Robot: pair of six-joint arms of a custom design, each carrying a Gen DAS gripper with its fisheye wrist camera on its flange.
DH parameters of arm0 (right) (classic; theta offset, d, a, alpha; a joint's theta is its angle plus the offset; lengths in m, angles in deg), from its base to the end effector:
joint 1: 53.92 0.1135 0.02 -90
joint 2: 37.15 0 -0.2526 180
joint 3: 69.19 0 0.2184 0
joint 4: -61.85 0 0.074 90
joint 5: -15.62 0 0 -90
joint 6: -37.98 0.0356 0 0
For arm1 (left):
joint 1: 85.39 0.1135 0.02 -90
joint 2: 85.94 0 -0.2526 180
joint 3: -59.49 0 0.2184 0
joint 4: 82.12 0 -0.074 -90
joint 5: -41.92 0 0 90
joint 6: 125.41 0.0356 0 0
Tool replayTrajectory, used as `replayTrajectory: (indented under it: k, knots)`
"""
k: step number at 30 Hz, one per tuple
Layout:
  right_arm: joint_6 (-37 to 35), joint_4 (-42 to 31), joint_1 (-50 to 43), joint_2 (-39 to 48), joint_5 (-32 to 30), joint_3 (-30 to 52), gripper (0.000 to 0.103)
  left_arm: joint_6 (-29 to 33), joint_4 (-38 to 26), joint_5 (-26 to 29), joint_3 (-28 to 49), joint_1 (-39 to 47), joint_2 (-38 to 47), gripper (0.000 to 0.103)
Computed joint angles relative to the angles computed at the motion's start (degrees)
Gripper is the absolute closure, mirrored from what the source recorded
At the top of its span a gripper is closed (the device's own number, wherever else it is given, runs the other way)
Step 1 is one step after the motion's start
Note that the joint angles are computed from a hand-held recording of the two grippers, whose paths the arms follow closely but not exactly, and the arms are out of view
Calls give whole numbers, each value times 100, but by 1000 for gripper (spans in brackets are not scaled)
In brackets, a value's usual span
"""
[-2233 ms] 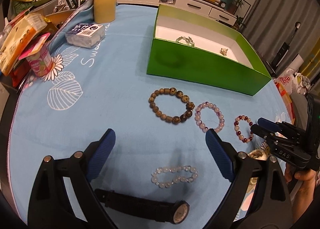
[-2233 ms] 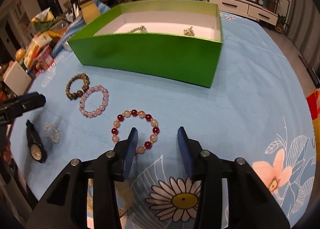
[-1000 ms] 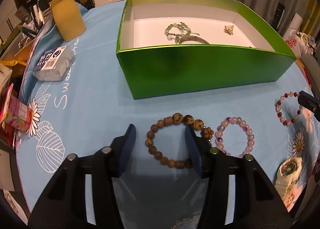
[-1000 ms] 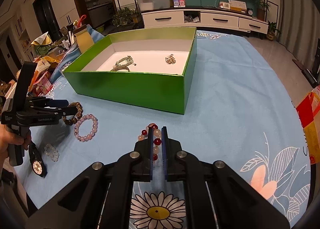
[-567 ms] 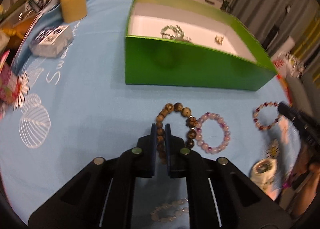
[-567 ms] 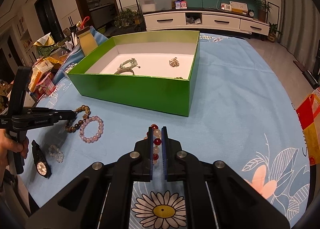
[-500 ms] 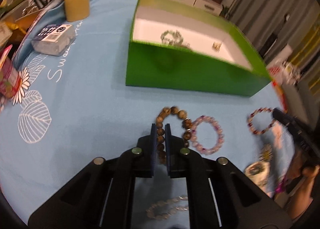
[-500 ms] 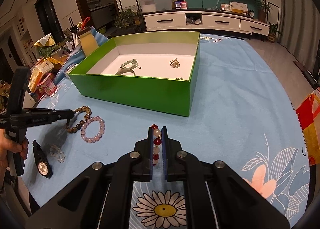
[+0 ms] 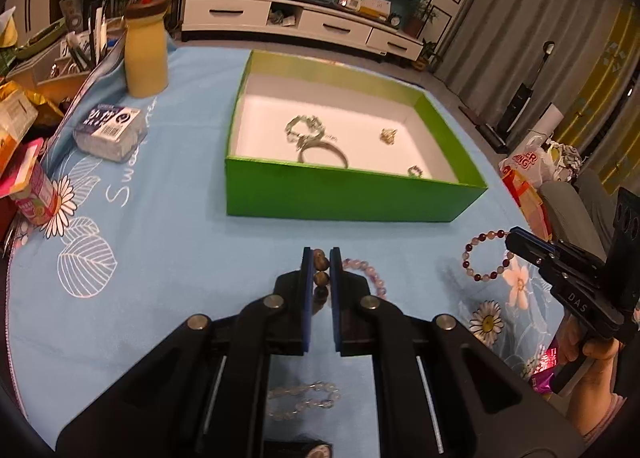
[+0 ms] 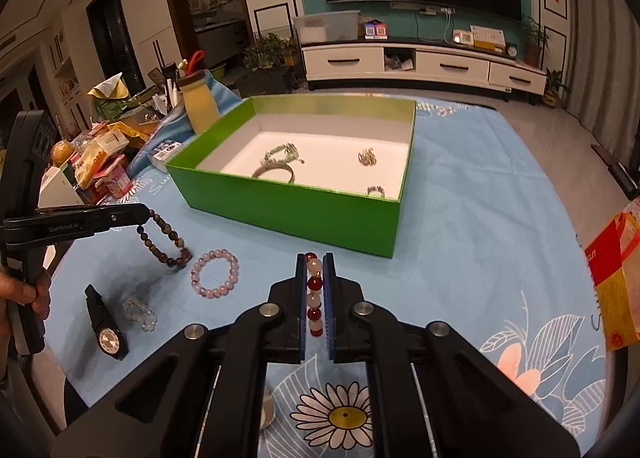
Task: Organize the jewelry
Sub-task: 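Grasp brown bead bracelet with left tool while right tool lifts its bracelet toward box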
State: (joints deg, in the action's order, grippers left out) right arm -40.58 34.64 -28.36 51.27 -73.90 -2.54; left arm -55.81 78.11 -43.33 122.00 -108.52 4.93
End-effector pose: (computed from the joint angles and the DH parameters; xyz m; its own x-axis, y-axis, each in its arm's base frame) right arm 0.2598 0.1239 0.2023 -0.7517 -0.1397 -0.6445 -0.2830 0.9511 0.1240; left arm 0.2647 -0.1163 0.1808 -0.7960 -0.0377 -0.6041 0.1759 0.9406 -0.2904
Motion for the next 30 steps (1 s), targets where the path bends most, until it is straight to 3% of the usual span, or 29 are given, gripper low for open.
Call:
replayTrajectory:
  k: [18, 30]
  knots:
    - [-244, -247, -210, -2, -206, 828, 96, 68, -564, 73, 1100, -117, -73, 96]
    - [-237, -321, -452, 766, -457, 1797, 96, 256, -906, 129, 2633, -116, 940, 96]
